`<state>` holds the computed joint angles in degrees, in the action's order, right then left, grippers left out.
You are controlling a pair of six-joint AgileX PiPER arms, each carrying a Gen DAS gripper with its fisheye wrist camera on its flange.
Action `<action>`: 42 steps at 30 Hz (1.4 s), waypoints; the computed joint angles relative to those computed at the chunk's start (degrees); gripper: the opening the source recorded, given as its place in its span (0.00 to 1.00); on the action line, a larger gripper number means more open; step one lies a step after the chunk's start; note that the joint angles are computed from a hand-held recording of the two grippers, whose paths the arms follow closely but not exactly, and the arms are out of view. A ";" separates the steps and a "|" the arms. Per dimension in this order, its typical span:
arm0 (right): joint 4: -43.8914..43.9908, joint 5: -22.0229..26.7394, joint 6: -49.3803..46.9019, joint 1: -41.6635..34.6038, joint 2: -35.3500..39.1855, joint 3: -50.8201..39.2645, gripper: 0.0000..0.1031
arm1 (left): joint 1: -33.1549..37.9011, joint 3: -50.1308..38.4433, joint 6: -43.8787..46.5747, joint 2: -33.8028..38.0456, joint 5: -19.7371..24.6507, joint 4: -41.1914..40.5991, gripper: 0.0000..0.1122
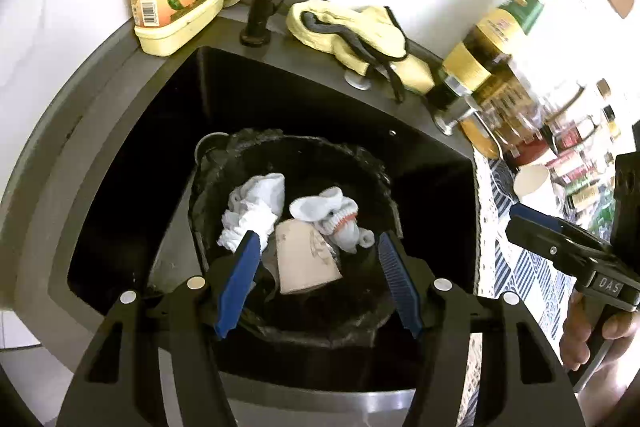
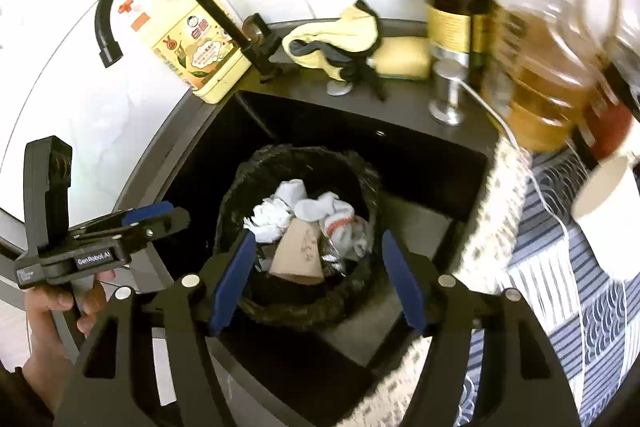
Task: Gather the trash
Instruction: 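Return both tools to the white paper cup and foil packet on the tablecloth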
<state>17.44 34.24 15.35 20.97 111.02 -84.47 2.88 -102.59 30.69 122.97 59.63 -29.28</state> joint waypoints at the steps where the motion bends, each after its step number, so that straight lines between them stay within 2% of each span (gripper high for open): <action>1: 0.06 -1.53 0.06 -0.15 -1.83 2.91 0.65 | -0.30 1.24 0.17 -0.94 -0.33 0.16 0.55; 2: 0.09 -2.67 0.19 -0.21 -3.28 5.21 0.66 | -0.79 2.66 0.22 -1.99 -0.83 0.43 0.58; 10: 6.79 -12.03 -4.49 -3.25 -17.55 27.69 0.70 | -6.58 10.59 -0.38 -7.89 -3.54 1.08 0.59; 13: 10.22 -13.55 -8.51 -5.64 -23.18 35.23 0.75 | -10.72 13.22 -2.24 -9.85 -5.15 0.93 0.62; 17: 12.22 -12.06 -12.87 -11.25 -31.23 43.41 0.75 | -17.56 14.52 -5.70 -11.09 -6.53 1.35 0.62; 20: 14.60 -8.99 -18.55 -18.09 -37.60 48.33 0.76 | -22.92 14.04 -9.28 -11.32 -7.40 2.49 0.64; 24: 19.89 -2.15 -30.78 -31.58 -45.55 53.43 0.79 | -29.30 11.88 -15.28 -10.13 -7.79 2.76 0.68; 29: 26.03 10.82 -50.04 -53.96 -50.31 56.20 0.79 | -36.01 7.68 -25.63 -8.04 -8.89 6.56 0.68; 34: 28.45 21.65 -66.94 -74.08 -48.24 55.75 0.79 | -40.27 0.67 -34.75 -3.76 -7.74 8.35 0.72; 37: 28.63 25.75 -73.94 -82.25 -45.62 54.83 0.79 | -42.32 -4.95 -40.21 -0.24 -6.55 9.51 0.74; 38: 28.58 26.43 -75.73 -84.12 -44.63 54.56 0.79 | -43.00 -7.13 -42.26 1.17 -6.08 10.35 0.78; 40: 28.63 28.95 -80.52 -88.88 -42.15 53.86 0.79 | -43.80 -12.24 -46.57 4.77 -4.87 10.92 0.80; 42: 28.79 30.97 -84.74 -92.88 -40.11 53.25 0.79 | -45.29 -17.96 -53.35 8.52 -3.32 16.26 0.80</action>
